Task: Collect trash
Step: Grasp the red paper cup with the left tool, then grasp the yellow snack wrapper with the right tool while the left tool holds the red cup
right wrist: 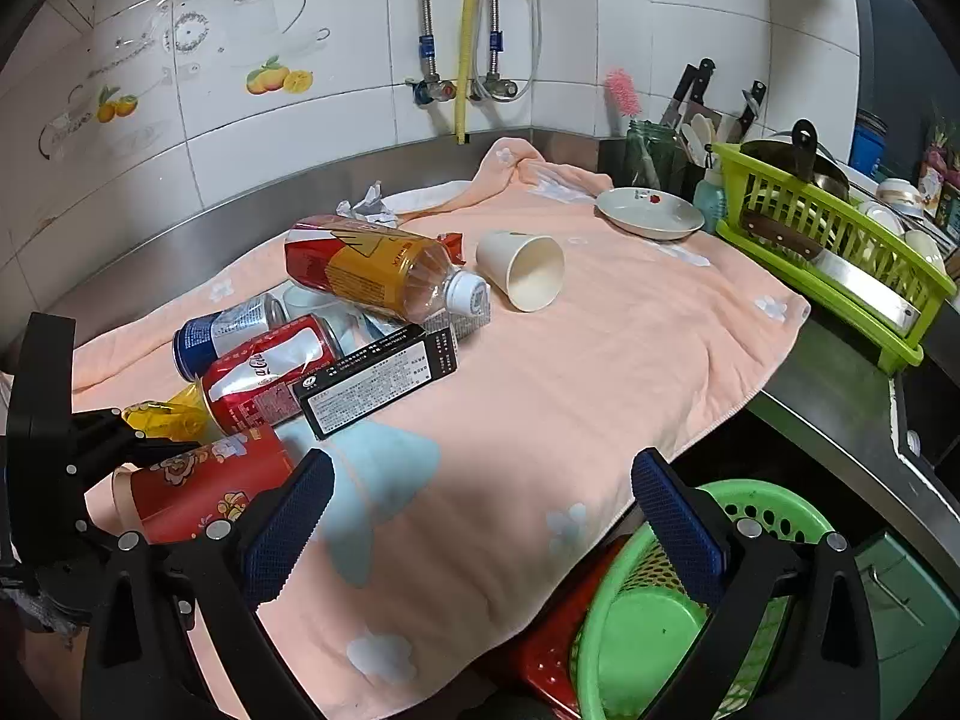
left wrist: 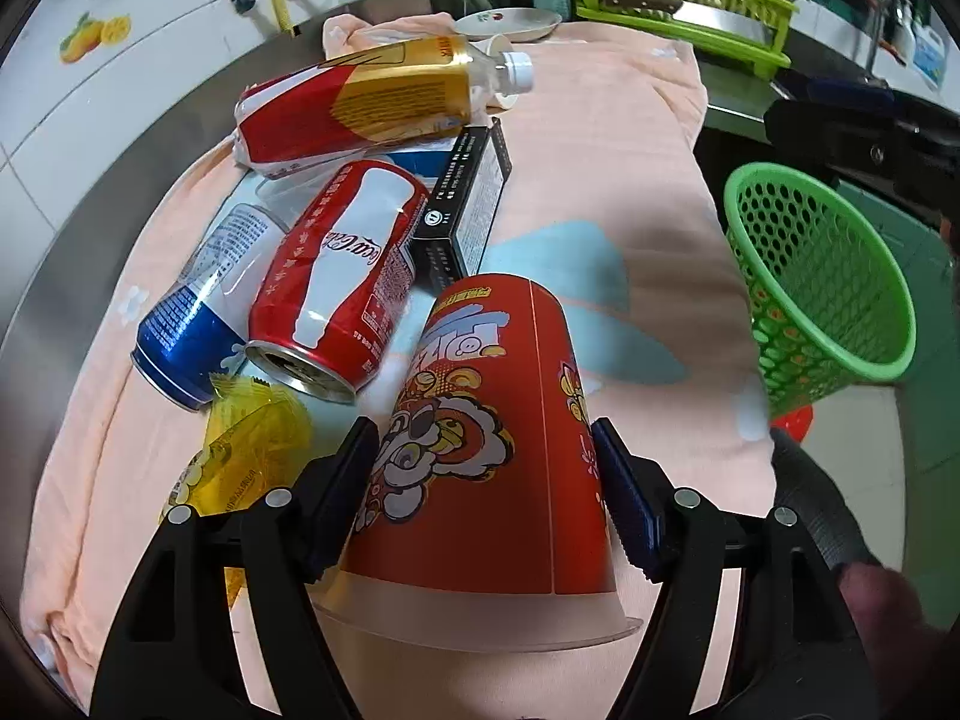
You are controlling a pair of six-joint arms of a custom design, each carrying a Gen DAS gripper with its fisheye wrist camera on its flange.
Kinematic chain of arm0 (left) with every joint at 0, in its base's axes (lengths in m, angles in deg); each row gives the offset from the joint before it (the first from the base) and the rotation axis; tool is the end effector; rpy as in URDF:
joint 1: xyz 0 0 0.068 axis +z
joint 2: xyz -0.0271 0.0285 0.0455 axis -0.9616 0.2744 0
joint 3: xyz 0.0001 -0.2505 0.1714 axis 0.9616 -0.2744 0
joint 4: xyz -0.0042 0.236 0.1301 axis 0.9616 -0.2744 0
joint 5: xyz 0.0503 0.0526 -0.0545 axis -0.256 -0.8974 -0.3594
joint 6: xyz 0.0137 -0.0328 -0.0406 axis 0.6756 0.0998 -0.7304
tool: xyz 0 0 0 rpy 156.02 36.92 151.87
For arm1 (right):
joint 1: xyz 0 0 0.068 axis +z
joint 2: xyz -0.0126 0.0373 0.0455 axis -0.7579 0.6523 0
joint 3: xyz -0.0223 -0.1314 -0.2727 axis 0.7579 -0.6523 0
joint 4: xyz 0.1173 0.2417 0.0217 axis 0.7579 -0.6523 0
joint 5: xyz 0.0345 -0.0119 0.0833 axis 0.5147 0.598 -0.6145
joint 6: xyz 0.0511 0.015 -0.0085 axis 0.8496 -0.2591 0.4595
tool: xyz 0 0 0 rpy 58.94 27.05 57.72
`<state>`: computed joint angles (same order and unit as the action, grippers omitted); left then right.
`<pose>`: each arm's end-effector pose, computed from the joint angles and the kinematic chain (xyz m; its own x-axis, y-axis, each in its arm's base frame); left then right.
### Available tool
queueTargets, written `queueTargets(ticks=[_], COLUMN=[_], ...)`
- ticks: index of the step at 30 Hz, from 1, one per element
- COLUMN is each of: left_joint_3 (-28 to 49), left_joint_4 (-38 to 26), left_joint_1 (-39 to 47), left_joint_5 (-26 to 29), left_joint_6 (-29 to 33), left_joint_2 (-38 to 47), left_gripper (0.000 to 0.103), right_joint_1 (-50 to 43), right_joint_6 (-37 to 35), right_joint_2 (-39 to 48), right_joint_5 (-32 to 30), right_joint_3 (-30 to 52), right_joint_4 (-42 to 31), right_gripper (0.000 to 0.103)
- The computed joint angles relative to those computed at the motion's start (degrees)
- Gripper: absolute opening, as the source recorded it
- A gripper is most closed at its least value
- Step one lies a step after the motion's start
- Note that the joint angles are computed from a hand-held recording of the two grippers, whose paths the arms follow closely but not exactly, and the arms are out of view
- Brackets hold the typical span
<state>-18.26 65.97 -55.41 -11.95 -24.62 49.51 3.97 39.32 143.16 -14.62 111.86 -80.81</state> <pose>0.2275 0.0599 0.1482 -0.5488 0.6487 -0.5272 0.7213 0.6863 0.0936 0.1570 0.1721 0.1960 -0.6530 0.1419 -0.7440 0.1502 0.9870 0.0564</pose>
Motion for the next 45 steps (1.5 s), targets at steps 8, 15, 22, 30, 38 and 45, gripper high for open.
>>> queueTargets(ticks=[8, 15, 22, 30, 38, 45], left_joint_3=[3.2, 10.8, 17.2, 21.5, 24.4, 25.0], left_joint_4=[-5.5, -19.6, -19.4, -19.9, -20.8, -20.7], left_joint_1=[6.7, 21.7, 33.1, 37.7, 39.9, 40.6], left_joint_5=[5.6, 15.7, 20.6, 22.5, 23.3, 23.3], left_joint_6=[1.0, 8.0, 4.3, 2.7, 3.7, 4.0], left_joint_2=[1.1, 1.2, 2.4, 5.8, 10.1, 11.9], left_gripper=[0.068, 0.068, 0.068, 0.068, 0.068, 0.068], right_joint_1=[0.6, 2.8, 4.6, 3.9, -0.4, -1.9], right_joint_6=[0.0, -1.0, -3.9, -8.1, 1.2, 6.7], right_joint_2=[1.8, 7.1, 16.8, 29.1, 37.6, 44.8], right_joint_5=[-1.0, -2.7, -9.2, -20.3, -28.7, -29.7], right_joint_3=[0.8, 3.4, 9.0, 19.7, 27.1, 35.1], right_joint_4=[1.8, 6.0, 14.5, 23.0, 26.3, 22.3], right_gripper=[0.097, 0.096, 0.095, 0.083, 0.083, 0.083])
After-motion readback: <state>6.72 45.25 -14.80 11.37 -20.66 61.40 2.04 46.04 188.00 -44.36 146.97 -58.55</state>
